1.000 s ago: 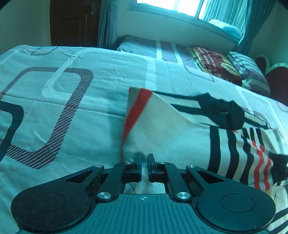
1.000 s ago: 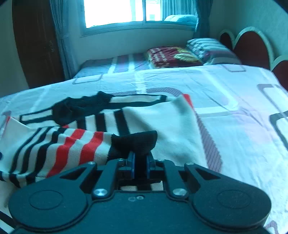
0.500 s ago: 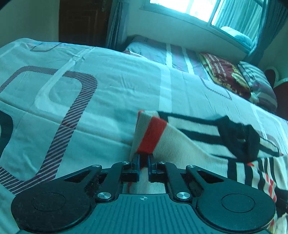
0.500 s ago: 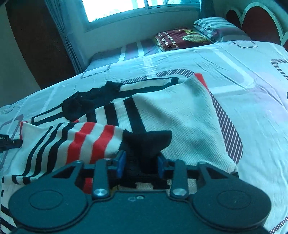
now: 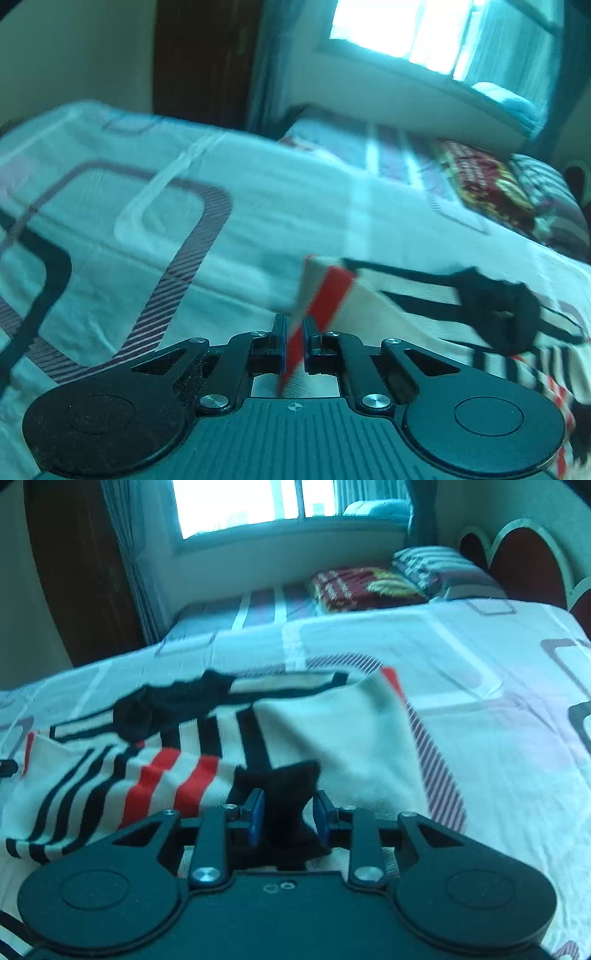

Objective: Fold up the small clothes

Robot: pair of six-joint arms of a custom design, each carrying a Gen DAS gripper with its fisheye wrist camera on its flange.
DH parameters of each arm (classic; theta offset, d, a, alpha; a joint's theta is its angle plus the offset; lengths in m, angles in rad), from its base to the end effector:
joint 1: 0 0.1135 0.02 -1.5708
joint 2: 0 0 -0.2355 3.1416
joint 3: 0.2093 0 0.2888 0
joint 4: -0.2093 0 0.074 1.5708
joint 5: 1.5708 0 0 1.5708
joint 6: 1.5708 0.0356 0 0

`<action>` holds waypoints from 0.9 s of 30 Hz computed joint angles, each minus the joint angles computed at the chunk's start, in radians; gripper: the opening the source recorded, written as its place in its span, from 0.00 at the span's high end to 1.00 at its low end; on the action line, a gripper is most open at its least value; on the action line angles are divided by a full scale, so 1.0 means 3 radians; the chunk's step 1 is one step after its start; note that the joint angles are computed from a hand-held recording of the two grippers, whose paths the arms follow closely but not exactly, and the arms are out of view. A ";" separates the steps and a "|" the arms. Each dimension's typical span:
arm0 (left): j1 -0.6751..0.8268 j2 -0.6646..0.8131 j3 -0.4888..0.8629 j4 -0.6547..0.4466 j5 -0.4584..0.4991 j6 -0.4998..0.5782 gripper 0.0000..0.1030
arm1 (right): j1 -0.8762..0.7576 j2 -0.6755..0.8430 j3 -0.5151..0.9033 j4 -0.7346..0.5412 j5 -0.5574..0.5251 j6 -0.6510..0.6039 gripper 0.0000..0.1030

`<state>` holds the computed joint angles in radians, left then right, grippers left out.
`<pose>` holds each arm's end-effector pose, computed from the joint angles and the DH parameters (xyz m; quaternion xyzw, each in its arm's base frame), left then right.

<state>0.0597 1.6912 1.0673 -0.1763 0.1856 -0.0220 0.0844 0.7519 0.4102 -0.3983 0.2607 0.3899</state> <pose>0.3882 0.0166 0.1528 -0.0029 0.9234 -0.0788 0.3758 0.2143 0.0089 0.1631 0.1899 0.8886 -0.0216 0.4169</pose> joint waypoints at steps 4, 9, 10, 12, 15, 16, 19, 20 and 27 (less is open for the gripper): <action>-0.0191 -0.0169 -0.0102 -0.0061 0.0122 0.0127 0.93 | 0.0082 0.0072 0.0109 0.0135 -0.0071 -0.0193 0.72; -0.0418 0.0346 0.0215 -0.0126 -0.0182 0.0017 0.94 | 0.0145 0.0713 0.0313 0.0273 -0.0302 -0.0346 0.74; -0.0413 0.0350 0.0184 -0.0017 -0.0212 -0.0021 0.94 | 0.0146 0.0906 0.0362 0.0276 -0.0224 -0.0398 0.75; -0.0383 0.0432 0.0300 -0.0066 -0.0179 -0.0102 0.94 | -0.0008 0.0886 0.0196 0.0511 -0.0387 -0.0511 0.75; -0.0362 0.0509 0.0385 -0.0044 -0.0302 -0.0226 0.94 | -0.0081 0.0892 0.0286 0.0378 -0.0494 -0.0491 0.75; -0.0354 0.0518 0.0403 -0.0066 -0.0306 -0.0226 0.94 | -0.0065 0.0889 0.0323 0.0318 -0.0470 -0.0485 0.75; -0.0380 0.0322 0.0241 -0.0097 -0.0393 -0.0097 0.93 | 0.0009 0.0619 0.0267 0.0292 -0.0505 -0.0396 0.71; -0.0392 0.0189 0.0107 -0.0070 -0.0411 -0.0049 0.93 | 0.0060 0.0481 0.0196 0.0294 -0.0492 -0.0401 0.71; -0.0655 -0.0608 -0.0597 -0.0067 -0.0233 0.0111 0.93 | 0.0232 0.0750 0.0410 0.0358 -0.0516 -0.0477 0.71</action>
<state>-0.1368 1.5089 0.8882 -0.1963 0.1157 0.0113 0.1538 0.9769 0.5333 -0.2910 0.1060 0.2467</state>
